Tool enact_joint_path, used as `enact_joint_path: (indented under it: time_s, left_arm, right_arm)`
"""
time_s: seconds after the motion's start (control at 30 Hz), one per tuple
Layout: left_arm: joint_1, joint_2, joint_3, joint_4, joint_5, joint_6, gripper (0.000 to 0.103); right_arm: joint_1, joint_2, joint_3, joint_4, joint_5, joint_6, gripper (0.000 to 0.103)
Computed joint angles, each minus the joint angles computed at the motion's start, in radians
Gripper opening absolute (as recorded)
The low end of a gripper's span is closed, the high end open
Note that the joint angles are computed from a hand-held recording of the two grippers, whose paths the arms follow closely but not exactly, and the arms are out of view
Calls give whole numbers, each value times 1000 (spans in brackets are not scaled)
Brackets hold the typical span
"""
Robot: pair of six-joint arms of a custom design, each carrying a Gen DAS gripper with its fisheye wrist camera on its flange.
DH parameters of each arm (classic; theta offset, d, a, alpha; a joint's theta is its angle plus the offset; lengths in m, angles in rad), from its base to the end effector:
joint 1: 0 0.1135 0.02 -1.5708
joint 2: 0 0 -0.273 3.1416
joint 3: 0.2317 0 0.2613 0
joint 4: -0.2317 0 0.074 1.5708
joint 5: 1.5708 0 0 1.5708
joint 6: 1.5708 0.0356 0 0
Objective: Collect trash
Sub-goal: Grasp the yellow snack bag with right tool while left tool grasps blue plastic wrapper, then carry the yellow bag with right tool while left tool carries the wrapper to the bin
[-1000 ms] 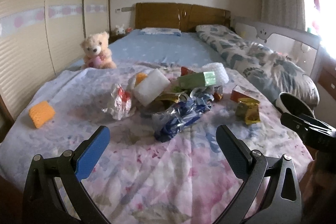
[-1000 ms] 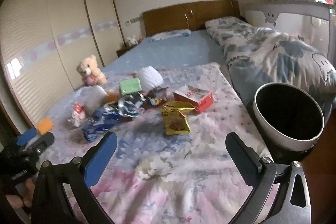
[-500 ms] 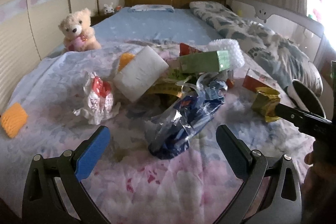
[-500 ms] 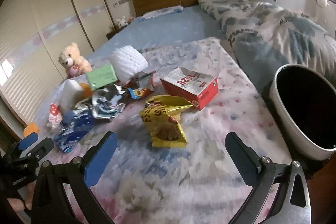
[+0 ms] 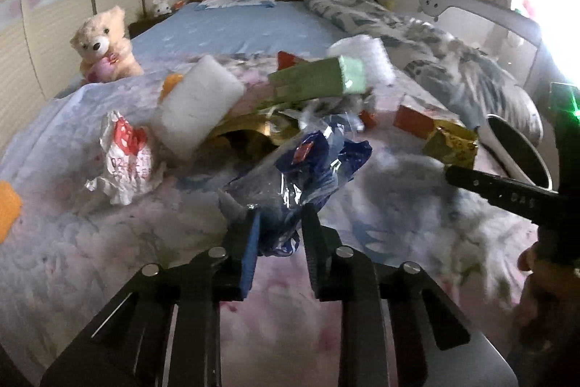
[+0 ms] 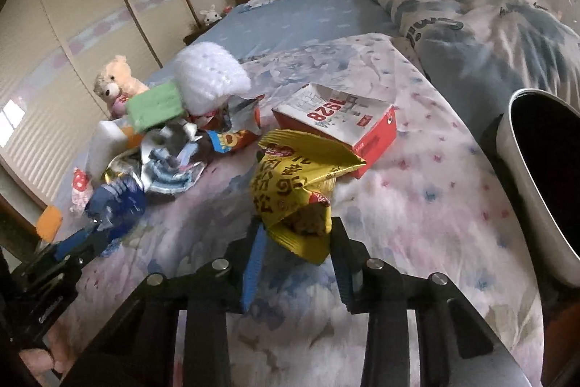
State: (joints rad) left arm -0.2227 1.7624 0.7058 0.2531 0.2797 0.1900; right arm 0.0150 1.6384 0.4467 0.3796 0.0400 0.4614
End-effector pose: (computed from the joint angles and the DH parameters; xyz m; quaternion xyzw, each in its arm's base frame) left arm 0.3143 -0.0812 0.1117 0.2392 0.8881 -0.1353 0.3685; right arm 0.2637 0.0025 0.0923 0.2128 0.9040 0.0693 0.3642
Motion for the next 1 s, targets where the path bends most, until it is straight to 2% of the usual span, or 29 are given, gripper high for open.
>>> enact_joint_path:
  time_s: [0.23, 0.5, 0.77, 1.0]
  left_arm:
    - [-61, -84, -56, -15, 29, -28, 18]
    - [-196, -122, -49, -47, 11, -80, 18]
    - [-344, -131, -18, -66, -38, -106, 18]
    - [-473, -113, 26, -81, -94, -127, 18]
  right_arm:
    - [-11, -141, -109, 6, -34, 0, 35]
    - [-121, -397, -232, -98, -69, -27, 35]
    - [-391, -693, -297, -318, -194, -143, 35]
    - [-709, -786, -305, -446, -366, -312, 35]
